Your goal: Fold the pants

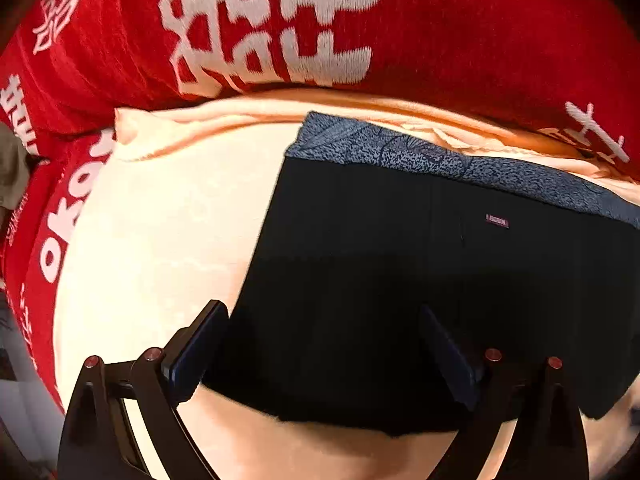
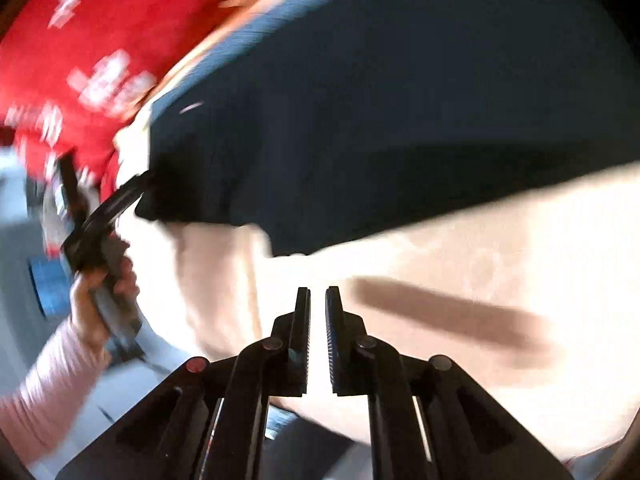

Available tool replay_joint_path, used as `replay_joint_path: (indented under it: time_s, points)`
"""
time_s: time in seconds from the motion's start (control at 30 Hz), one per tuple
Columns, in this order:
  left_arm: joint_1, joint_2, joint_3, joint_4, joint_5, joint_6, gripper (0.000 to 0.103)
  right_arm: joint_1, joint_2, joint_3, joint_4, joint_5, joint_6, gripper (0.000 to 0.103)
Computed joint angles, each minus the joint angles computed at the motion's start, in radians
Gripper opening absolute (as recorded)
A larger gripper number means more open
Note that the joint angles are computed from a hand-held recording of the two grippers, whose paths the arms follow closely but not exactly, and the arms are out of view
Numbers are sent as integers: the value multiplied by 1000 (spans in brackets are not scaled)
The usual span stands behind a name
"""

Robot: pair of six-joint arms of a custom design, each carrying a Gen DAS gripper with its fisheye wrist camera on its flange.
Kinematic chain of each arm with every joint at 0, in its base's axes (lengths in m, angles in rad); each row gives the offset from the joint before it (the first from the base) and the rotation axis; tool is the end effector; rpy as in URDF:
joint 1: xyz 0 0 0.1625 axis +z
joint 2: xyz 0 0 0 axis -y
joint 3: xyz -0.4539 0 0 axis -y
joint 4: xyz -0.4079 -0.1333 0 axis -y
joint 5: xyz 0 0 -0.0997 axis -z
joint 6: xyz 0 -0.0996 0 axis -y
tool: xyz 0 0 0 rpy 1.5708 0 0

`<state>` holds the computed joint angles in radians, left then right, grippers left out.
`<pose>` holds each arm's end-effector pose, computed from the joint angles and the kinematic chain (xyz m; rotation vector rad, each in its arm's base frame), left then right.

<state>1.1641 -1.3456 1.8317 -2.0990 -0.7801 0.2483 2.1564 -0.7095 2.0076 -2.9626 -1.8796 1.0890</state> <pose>-0.0359 -0.5993 0.3486 0.7375 2.2351 -0.1271 0.3967 -0.4117 -0.0198 -0.7613 -2.8735 0.4370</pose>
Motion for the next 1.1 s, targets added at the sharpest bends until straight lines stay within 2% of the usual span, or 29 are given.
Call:
replay_joint_path:
  time_s: [0.07,0.1,0.13,0.17,0.3,0.37,0.4,0.5,0.67,0.77,0.8,0.83,0.87,1.0,1.1]
  points:
    - [1,-17,6,18,-6,-25,97,3,-9,-84,96,-39,-118,15]
    - [9,-21,4,25,-15,-39,97,-6,0,-147,139,-58,-196,29]
    - [19,-21,-3,23,-22,-40,97,-20,12,-207,172,-69,-269,48]
    - [27,-22,-8,26,-35,-48,97,-36,28,-263,192,-71,-343,54]
    - [34,-35,11,-10,-51,-29,97,-105,169,-554,316,-41,-601,54]
    - [40,-42,21,-30,-63,-22,97,-122,259,-718,417,-33,-678,54]
    - [52,-37,15,-40,-72,-12,97,-128,315,-817,479,-41,-734,54]
    - [72,-34,5,-56,-106,-13,97,-126,420,-999,608,-91,-854,54]
    - [87,-49,27,-106,-126,24,97,-144,571,-1267,806,-100,-915,54]
    - [100,-51,22,-103,-146,24,97,-154,604,-1319,858,-108,-920,52]
    - [103,-58,24,-98,-152,22,97,-160,603,-1318,855,-90,-907,40]
    - [107,-58,17,-88,-154,19,97,-162,603,-1323,860,-84,-881,8]
    - [110,-59,11,-80,-155,14,97,-159,609,-1341,875,-85,-871,8]
    - [138,-22,-47,-72,-157,41,97,-133,632,-1408,924,-95,-945,7]
    - [142,-20,-43,-79,-157,36,97,-134,674,-1485,949,-104,-923,7]
